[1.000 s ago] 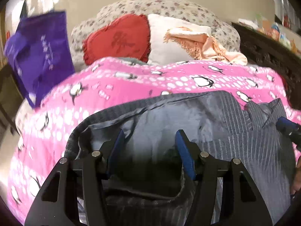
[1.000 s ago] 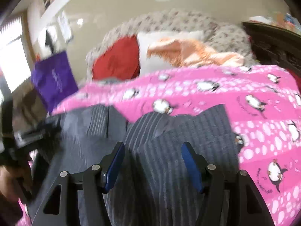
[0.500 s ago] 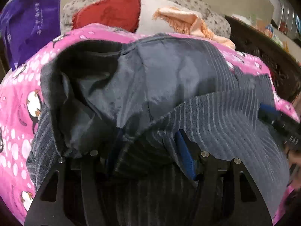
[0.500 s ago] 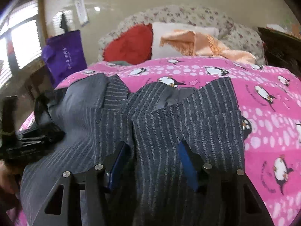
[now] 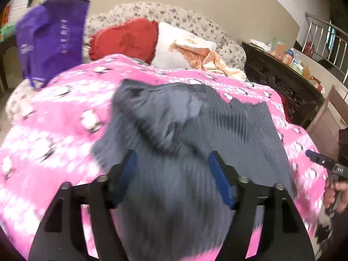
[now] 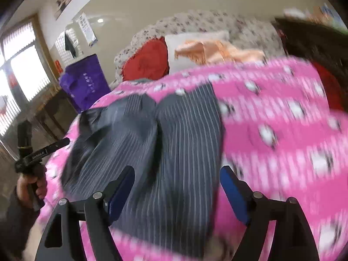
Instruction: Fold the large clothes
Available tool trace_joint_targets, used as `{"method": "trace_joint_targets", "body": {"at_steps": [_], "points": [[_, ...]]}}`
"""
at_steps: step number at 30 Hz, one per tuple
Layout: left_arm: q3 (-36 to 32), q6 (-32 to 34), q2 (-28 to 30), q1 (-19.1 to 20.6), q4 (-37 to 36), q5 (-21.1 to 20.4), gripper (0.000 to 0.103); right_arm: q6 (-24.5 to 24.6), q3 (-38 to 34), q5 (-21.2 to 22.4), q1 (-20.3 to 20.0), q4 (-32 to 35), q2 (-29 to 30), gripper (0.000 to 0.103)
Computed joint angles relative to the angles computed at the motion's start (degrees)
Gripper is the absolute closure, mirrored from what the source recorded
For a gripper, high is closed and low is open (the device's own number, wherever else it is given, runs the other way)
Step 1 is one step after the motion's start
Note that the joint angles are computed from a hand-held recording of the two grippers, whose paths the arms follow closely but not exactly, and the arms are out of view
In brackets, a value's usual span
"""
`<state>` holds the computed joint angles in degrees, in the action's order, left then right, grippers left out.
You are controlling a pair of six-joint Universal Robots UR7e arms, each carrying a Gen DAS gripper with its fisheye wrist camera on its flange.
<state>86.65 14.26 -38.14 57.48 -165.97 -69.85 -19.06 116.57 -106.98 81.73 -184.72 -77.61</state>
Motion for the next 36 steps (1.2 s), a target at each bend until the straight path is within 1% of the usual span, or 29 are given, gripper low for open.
{"method": "trace_joint_targets", "body": {"at_steps": [1,3,5,6,8,9,10,11,12,13,14,15,16,20,21,22,23,24,25,26,27,28,29,31,32,33,34,36], "points": [[2.9,0.1,-1.8,0.3,-1.1,0.7,0.027,1.6,2.5,2.2,-1.2,0.5,-2.1,0.025],[9.3,-0.7,-5.9,1.5,-1.5,1.2,0.027,6.7,8.1,6.8,-4.6,0.9,-5.7,0.025],[13.1,-2.1,-8.3,2.1,-0.9,1.1,0.027,11.2,11.7,11.0,-7.8,0.9,-7.1,0.025],[15.7,-3.1,-9.9,2.7,-0.5,0.6,0.027,13.7,13.5,14.7,-10.1,1.0,-7.4,0.025],[18.4,-4.2,-11.4,3.1,0.0,-0.4,0.027,16.6,15.2,20.8,-13.1,0.9,-6.8,0.024],[19.3,-5.2,-11.9,3.4,1.5,-2.1,0.027,16.8,15.4,23.0,-13.8,0.1,-5.4,0.024],[18.8,-6.2,-11.5,3.9,3.6,-4.0,0.027,15.5,15.7,22.7,-13.7,-3.0,-4.2,0.024],[18.6,-7.4,-11.4,4.4,5.5,-6.7,0.027,14.5,15.3,23.5,-13.7,-4.6,-3.4,0.024],[18.4,-8.0,-11.1,4.8,6.0,-8.0,0.027,14.5,15.0,25.6,-14.3,-5.2,-2.9,0.024],[18.4,-8.2,-10.2,4.5,4.2,-7.8,0.026,15.4,14.7,28.5,-15.1,-5.9,-2.5,0.024],[17.7,-8.0,-9.2,4.4,3.4,-8.2,0.026,17.2,14.2,32.0,-16.2,-6.4,-1.8,0.024],[16.4,-8.2,-8.4,4.8,3.8,-9.8,0.026,18.3,13.6,34.9,-17.0,-7.0,-0.8,0.024],[14.5,-9.7,-7.1,5.5,4.3,-11.8,0.026,18.5,12.9,35.8,-17.2,-7.9,0.2,0.024],[8.2,-15.5,-3.9,8.3,6.0,-19.2,0.026,16.5,11.0,35.7,-16.1,-11.6,3.5,0.025],[6.7,-17.4,-3.2,9.0,6.4,-21.1,0.026,15.6,10.9,35.7,-15.8,-12.9,4.2,0.026],[5.4,-18.9,-2.6,9.6,6.6,-22.8,0.026,14.1,11.0,35.8,-15.6,-14.2,4.8,0.031],[4.9,-19.7,-2.5,9.9,6.7,-23.3,0.026,13.8,11.4,36.3,-15.9,-15.2,4.9,0.035],[4.2,-21.4,-2.0,10.2,6.4,-24.0,0.026,14.2,11.6,37.3,-16.1,-16.6,5.2,0.044],[3.8,-22.5,-1.8,10.4,6.0,-24.4,0.029,14.7,11.9,37.6,-16.3,-18.4,5.4,0.056],[3.5,-24.2,-1.4,10.3,5.4,-23.6,0.044,15.3,11.9,37.0,-16.3,-19.2,5.7,0.062],[3.4,-25.2,-1.5,10.0,5.8,-21.3,0.058,16.7,11.7,35.8,-16.2,-18.9,5.7,0.067],[3.3,-25.9,-1.6,10.0,6.7,-20.3,0.072,17.0,12.0,35.1,-16.2,-19.0,5.7,0.075],[3.5,-26.2,-1.7,10.1,6.7,-20.3,0.079,16.7,12.1,34.7,-15.8,-19.3,5.7,0.078],[5.7,-24.5,-3.0,8.9,5.5,-17.4,0.084,14.1,13.2,33.6,-14.9,-20.2,4.9,0.084],[7.8,-22.0,-4.4,7.9,4.4,-15.6,0.086,12.8,13.9,32.8,-14.2,-20.6,4.3,0.085],[9.3,-20.7,-5.6,7.2,3.9,-15.0,0.086,12.1,14.9,32.8,-13.8,-20.6,3.4,0.086],[10.3,-20.4,-6.2,6.8,3.6,-15.1,0.086,11.8,15.8,33.4,-13.8,-20.3,2.5,0.087],[13.0,-18.9,-9.5,6.6,4.7,-16.8,0.086,11.5,18.6,34.3,-13.6,-19.7,-0.1,0.087]]}}
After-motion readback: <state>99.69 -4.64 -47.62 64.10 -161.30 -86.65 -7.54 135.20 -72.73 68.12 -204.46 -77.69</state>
